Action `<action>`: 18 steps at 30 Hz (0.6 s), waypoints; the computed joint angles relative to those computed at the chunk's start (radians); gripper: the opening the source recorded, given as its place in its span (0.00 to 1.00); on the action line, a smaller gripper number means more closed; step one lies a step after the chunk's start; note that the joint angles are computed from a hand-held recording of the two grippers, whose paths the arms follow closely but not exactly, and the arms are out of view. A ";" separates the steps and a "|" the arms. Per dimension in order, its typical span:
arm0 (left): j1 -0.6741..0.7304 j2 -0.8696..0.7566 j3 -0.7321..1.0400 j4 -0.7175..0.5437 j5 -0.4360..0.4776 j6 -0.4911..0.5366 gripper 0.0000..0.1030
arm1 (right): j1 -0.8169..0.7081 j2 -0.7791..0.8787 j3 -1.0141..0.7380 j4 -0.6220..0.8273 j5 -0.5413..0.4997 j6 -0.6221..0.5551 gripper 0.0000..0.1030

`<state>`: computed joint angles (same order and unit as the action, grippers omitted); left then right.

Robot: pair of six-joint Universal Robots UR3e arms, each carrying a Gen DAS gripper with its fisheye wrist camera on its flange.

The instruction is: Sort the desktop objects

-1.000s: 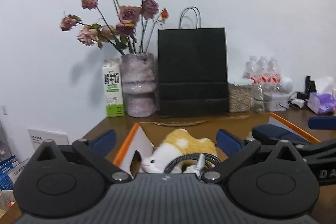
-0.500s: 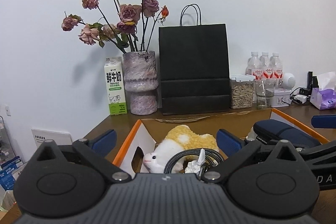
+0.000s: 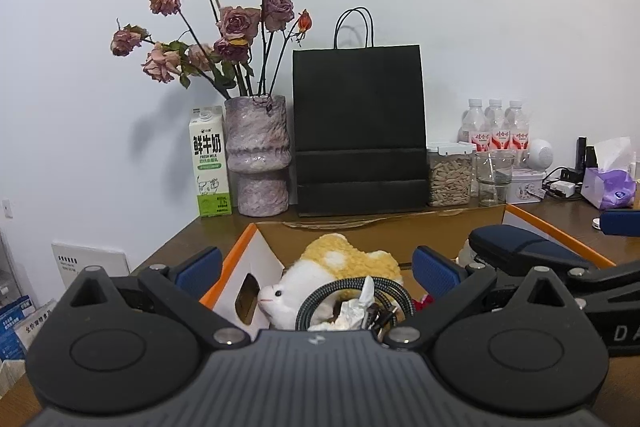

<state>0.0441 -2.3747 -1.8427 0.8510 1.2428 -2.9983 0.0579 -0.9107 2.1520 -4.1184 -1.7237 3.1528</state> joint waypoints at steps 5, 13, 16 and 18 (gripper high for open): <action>0.043 0.117 -0.155 -0.020 -0.055 0.018 1.00 | 0.029 -0.133 0.110 0.087 0.003 0.035 1.00; 0.167 0.296 -0.463 0.019 -0.196 0.043 1.00 | 0.070 -0.330 0.306 0.165 0.007 0.097 1.00; 0.197 0.344 -0.568 0.045 -0.213 0.074 1.00 | 0.097 -0.370 0.366 0.165 -0.019 0.124 1.00; 0.223 0.382 -0.631 0.038 -0.236 0.099 1.00 | 0.119 -0.388 0.407 0.153 -0.042 0.143 1.00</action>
<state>0.2668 -1.9925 -2.4735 0.8892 1.0065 -2.8996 0.1773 -1.2982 2.5593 -3.9655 -1.7659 3.2959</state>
